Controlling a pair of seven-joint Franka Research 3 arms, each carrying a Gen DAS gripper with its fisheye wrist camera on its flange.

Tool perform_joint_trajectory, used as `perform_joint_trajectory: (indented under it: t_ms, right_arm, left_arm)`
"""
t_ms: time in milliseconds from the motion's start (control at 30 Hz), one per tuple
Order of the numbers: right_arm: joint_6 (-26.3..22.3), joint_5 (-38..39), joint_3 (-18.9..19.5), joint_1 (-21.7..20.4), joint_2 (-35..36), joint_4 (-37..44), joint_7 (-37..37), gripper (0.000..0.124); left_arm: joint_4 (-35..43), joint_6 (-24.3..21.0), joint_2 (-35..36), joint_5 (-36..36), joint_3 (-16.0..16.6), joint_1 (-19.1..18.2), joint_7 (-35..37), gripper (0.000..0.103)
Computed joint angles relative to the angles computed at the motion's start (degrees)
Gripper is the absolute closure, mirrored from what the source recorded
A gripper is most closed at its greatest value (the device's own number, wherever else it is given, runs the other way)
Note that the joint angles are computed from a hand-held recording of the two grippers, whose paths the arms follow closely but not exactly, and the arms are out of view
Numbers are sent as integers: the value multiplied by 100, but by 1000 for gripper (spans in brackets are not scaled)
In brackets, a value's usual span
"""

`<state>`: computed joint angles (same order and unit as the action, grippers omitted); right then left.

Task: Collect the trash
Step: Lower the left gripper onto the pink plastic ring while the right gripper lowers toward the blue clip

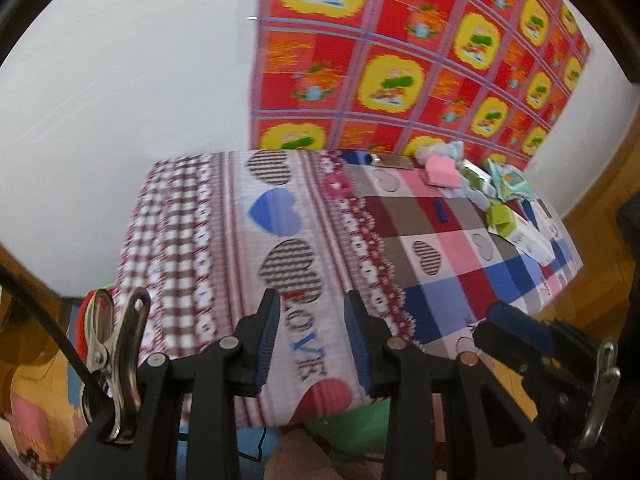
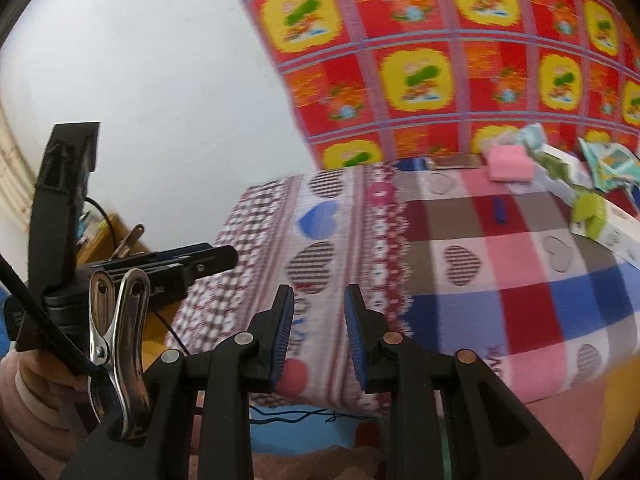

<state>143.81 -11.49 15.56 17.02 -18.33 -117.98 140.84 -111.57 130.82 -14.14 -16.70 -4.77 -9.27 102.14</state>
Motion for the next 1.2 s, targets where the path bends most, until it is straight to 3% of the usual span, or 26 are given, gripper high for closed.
perform_joint_trajectory:
  t_ms: [367,533,933,1200]
  right_arm:
    - [-134,-258,-40,-404,-200,-330,500,97]
    - [-455,-275,-135,-512,-228,-246,558,97]
    - [-550,0,-597,-668,11,-113,-236,95]
    - [-434,455,-882,-747,285,-41,-872,90]
  left_arm:
    - [968,-182,986,-283,-244,-21,563,68]
    - [1499,-300,1455,-118,-437,51,560,68]
    - [2969,-451,2853,627,-809,-3,-124,68]
    - [4261,-852,3977,1327,-860,-204,-717,66]
